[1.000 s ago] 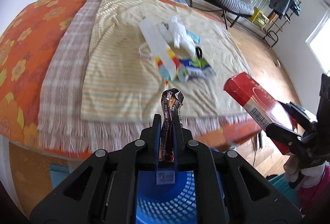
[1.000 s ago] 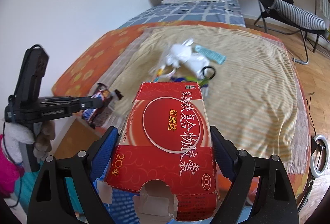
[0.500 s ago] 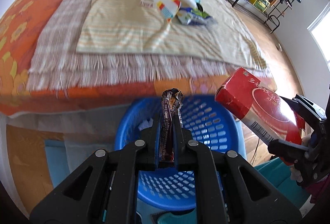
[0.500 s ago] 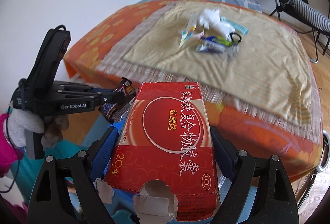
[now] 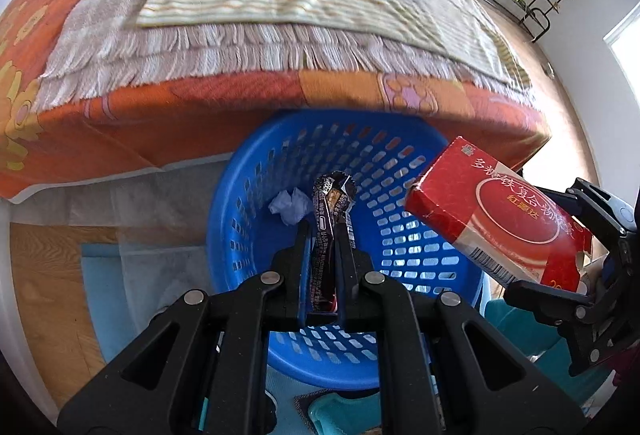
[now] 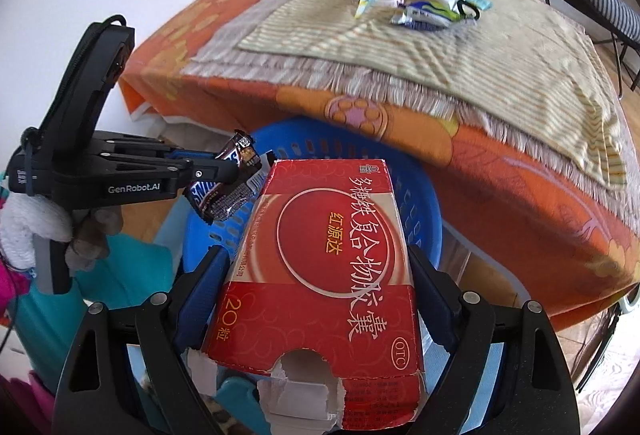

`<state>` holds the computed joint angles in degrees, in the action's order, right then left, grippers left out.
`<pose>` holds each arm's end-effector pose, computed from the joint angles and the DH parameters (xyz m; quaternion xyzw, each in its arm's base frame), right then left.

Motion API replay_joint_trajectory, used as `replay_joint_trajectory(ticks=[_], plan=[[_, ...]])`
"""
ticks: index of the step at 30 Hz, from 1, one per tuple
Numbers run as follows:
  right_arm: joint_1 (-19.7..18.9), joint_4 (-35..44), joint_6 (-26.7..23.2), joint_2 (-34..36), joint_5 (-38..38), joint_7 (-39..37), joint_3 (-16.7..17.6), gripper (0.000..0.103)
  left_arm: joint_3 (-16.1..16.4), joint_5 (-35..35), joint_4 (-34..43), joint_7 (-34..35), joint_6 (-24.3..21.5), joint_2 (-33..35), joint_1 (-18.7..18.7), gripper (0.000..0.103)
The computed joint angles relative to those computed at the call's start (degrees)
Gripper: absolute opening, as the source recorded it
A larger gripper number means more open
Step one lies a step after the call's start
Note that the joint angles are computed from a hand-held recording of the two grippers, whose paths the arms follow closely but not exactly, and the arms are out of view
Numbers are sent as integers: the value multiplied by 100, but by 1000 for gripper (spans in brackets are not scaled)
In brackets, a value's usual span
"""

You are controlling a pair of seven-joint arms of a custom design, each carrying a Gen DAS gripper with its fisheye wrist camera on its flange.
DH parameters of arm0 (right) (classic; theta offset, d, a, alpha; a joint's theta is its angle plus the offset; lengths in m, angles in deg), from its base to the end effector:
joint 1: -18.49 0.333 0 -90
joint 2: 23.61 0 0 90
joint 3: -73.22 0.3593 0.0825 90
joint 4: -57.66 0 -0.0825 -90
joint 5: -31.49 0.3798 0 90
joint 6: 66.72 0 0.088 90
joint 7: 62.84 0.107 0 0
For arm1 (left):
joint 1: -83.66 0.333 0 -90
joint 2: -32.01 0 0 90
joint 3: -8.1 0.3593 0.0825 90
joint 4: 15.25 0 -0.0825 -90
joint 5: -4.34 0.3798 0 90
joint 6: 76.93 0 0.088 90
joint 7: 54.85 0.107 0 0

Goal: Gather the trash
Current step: 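Drop the Snickers wrapper and red box into the blue basket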

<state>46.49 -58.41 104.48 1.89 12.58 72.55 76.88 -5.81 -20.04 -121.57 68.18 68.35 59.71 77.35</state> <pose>0.5487 0.3607 0.3248 -0.7029 0.6620 -0.0819 0.2468 0.6428 -0.2130 0.3274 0.4722 -0.8554 0.2084 0.0445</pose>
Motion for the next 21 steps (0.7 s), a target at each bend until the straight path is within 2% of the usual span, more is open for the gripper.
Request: replay_joint_trajectory(ticks=[8,9,10,12,21], plan=[[-141,91,-129,119,206,-172,193,88,42,110,-21,-68,-8,38,-78,9],[-184,114,-160,143,251,-224,240,88,60,145,-7,-111,-20,49,-97,15],[-236,140,-206,168,313,-286,303,88,88,185,2,-178,-20,58,-121,31],[-289,162,-238,202,431,-338,371,88,78,181,8,-242,28,74,-121,50],[-306,196,-241,266,648,-396,391,88,60,224,85,-309,15,115,-95,51]])
